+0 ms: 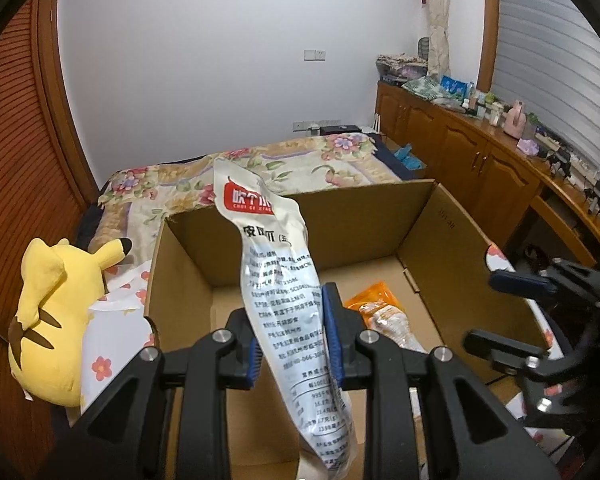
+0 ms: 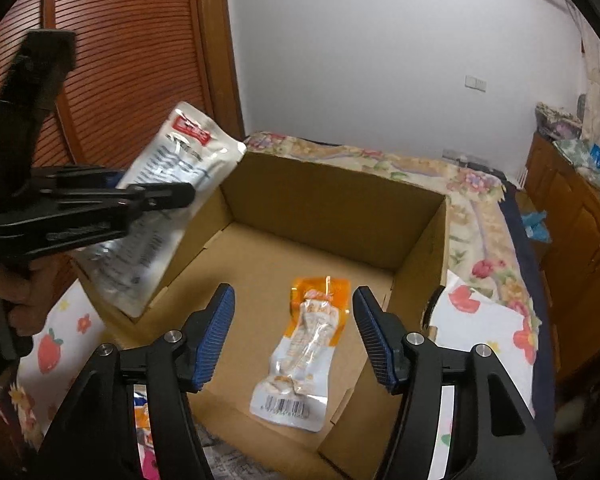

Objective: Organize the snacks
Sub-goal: 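Drop the orange bag into the box with the right tool while the left tool drops the white bag in, then grasp the blue candy with the right tool while the left tool grasps the rice-cake packet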

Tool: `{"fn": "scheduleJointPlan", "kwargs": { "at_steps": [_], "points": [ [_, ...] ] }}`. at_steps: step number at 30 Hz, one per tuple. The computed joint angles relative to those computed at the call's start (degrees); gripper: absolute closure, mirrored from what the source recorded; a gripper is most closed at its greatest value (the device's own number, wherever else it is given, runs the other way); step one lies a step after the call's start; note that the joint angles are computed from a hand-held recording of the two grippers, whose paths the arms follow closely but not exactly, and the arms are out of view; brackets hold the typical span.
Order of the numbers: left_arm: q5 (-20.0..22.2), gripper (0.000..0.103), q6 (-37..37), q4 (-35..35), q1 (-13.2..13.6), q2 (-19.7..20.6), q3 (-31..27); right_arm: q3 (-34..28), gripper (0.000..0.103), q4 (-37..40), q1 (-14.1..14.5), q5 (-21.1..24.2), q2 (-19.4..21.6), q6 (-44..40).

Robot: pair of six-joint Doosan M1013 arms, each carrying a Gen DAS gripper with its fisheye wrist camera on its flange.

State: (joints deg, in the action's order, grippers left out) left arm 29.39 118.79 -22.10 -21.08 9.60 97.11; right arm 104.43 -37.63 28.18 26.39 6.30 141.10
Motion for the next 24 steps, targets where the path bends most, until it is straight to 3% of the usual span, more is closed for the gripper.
{"fn": "scheduleJointPlan", "kwargs": {
  "at_steps": [3,5,9,16,24],
  "points": [
    [-0.76,0.074,-1.14,1.16,-0.12,-0.05,0.33,0.64,0.04,-2.71,0.98,0.46,-0.77,2.3],
    [-0.82,0.064,-0.6,-0.12,0.05,-0.34,0.65,0.79,0.04,-4.21,1.59,1.17,-1.08,3.39],
    [-0.81,0.064,1.01,-1.58,0.5,-1.56,1.97,1.48,0.04,-7.79,3.12,3.49,-1.98,6.55],
    [0.2,0.057,13.98,-14.28,3.27,-7.11,7.65,5.02,0.037,-12.71,6.31,5.33,-5.55,14.19],
    [0.39,0.053,23.47,-19.82,5.9,-13.34,14.78,10.04,0.036,-16.2,10.4,7.89,-7.73,23.26]
  ]
}}
